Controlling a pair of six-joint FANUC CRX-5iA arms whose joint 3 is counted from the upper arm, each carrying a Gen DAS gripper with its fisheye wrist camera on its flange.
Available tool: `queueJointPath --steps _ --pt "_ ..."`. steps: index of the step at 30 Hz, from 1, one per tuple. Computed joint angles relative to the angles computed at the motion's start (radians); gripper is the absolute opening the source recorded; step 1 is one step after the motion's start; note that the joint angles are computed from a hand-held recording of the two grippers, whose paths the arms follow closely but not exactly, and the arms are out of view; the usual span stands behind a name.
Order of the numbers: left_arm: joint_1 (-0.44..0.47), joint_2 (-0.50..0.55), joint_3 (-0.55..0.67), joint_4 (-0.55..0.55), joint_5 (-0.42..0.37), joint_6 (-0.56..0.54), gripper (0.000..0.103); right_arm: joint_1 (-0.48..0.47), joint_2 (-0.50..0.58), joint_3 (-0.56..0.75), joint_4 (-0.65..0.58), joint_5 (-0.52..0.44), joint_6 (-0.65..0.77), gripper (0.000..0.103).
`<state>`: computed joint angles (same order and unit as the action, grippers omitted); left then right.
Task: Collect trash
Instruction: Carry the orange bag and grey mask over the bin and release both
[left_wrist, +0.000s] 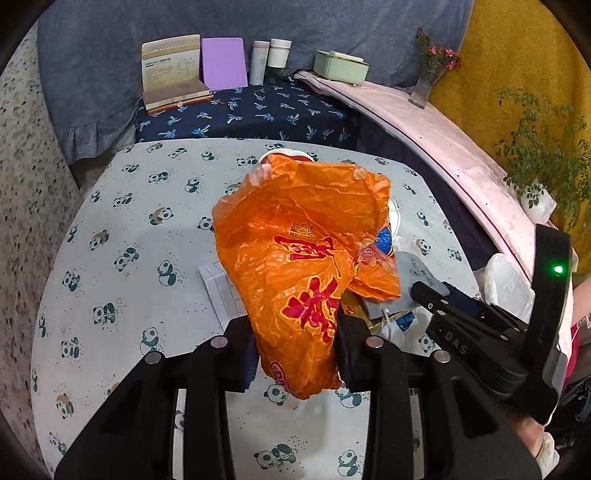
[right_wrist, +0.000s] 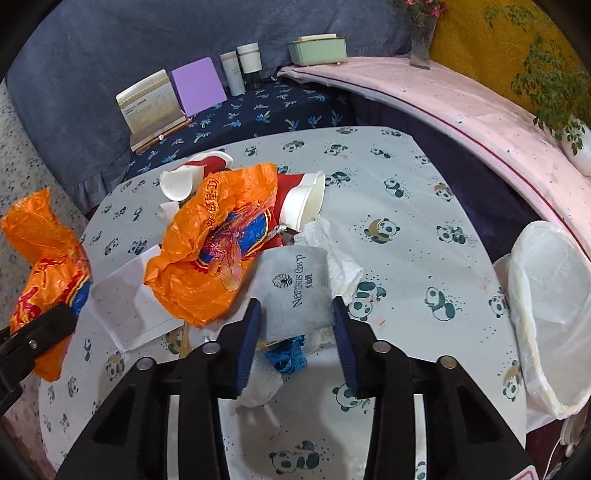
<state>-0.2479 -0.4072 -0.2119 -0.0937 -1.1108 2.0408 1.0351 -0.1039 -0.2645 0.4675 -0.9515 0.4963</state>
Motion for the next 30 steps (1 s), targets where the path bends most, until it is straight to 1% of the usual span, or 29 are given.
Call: queueJointPath --steps 2,5,9,14,18,23,26,30 --pt "-0.003 0.002 0.0 -0.001 0.002 0.001 0.032 -0.001 0.002 0.001 -0.013 0.003 0.016 0.013" --pt "-0.014 0.009 0.002 -0.008 0.002 0.005 0.032 0.008 -0.009 -0.009 -0.006 0.004 0.016 0.006" --pt "-0.03 0.017 0.007 -0.003 0.005 0.005 0.032 0.021 -0.044 -0.029 0.018 -0.003 -0.012 0.006" --pt "-0.082 0.026 0.029 -0.023 0.004 0.027 0.032 0.048 -0.111 -0.07 0.1 -0.045 -0.092 0.006" --pt "-0.14 0.041 0.055 -0.046 0.001 0.054 0.032 0.069 -0.169 -0.101 0.154 -0.085 -0.143 0.006" --pt "-0.221 0.074 0.105 -0.085 -0.005 0.09 0.032 0.108 -0.248 -0.15 0.244 -0.162 -0.214 0.006" --pt "-0.273 0.105 0.14 -0.111 -0.006 0.108 0.032 0.118 -0.298 -0.176 0.274 -0.195 -0.246 0.006" --pt "-0.331 0.163 0.192 -0.116 0.001 0.104 0.032 0.13 -0.353 -0.214 0.32 -0.255 -0.278 0.006"
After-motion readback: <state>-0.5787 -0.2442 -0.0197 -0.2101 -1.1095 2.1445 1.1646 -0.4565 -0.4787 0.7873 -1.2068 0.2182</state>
